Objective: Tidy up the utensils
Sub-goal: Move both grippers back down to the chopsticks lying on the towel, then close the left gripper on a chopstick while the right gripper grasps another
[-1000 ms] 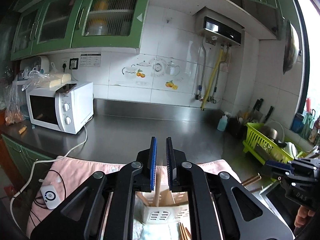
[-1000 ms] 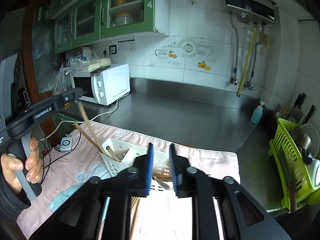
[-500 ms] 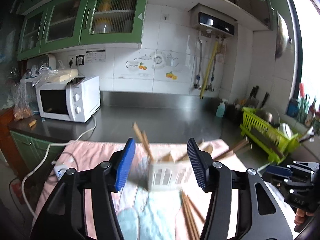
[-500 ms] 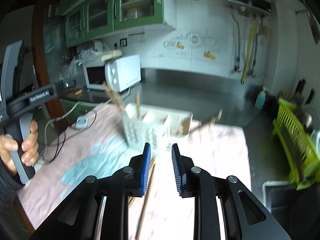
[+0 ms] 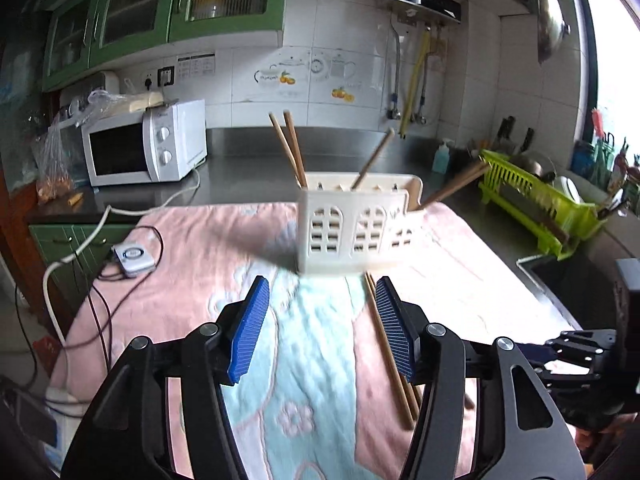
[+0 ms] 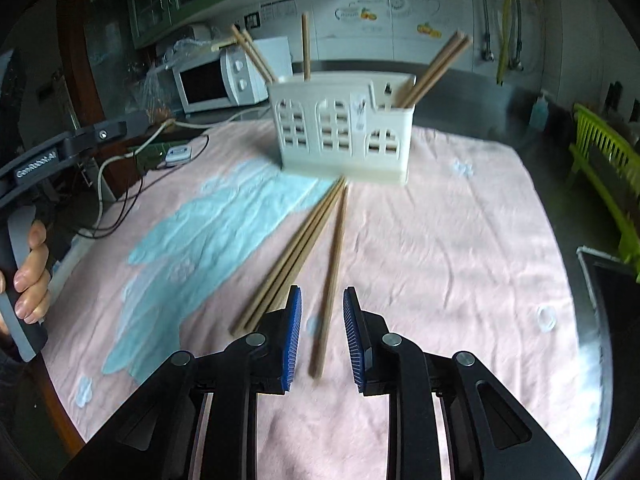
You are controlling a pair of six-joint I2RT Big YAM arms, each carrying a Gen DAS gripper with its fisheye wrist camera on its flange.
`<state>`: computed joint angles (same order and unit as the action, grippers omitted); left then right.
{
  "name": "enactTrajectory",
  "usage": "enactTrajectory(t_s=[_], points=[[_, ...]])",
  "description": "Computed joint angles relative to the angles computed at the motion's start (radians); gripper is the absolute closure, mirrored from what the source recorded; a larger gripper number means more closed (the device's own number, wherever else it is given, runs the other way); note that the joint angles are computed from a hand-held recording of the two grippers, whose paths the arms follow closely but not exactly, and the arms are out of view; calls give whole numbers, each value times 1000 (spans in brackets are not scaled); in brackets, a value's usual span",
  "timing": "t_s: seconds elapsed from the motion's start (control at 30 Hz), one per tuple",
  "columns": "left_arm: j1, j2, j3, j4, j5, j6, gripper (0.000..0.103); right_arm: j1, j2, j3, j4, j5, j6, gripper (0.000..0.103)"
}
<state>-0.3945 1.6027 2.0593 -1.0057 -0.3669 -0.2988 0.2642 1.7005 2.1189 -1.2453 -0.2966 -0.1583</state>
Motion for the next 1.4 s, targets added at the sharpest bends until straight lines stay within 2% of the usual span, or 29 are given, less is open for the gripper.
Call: enactTrajectory(t_s=[0.17,0.33,0.53,0.6,0.83,0.97,1.13,1.2,1.4], points=[[-22,-23,-74,20,0,-4,47,17,-3,-57,8,17,-2,84],[-33,-26,-129,6,38,-19,47,26,9,-77,-1,28,2,88],[-34,-11,-166,-15,110,-48,50,26,28,-68,-11,50,7,89],[-36,3,-161,-31,124,-48,55,26,35,-62,-17,50,6,89],[-37,56,-138,-66,197,-70,57,26,37,-68,-22,66,2,95],[-43,85,-116,-85,208,-74,62,28,38,-68,-20,74,-2,95],[-41,113,-88,-103,228,-88,62,20,38,-69,-15,75,5,96],[-41,123,-78,-109,235,-87,66,15,38,-68,-17,73,11,96],[-41,141,-63,-121,232,-88,67,-2,38,-67,-17,76,13,96]])
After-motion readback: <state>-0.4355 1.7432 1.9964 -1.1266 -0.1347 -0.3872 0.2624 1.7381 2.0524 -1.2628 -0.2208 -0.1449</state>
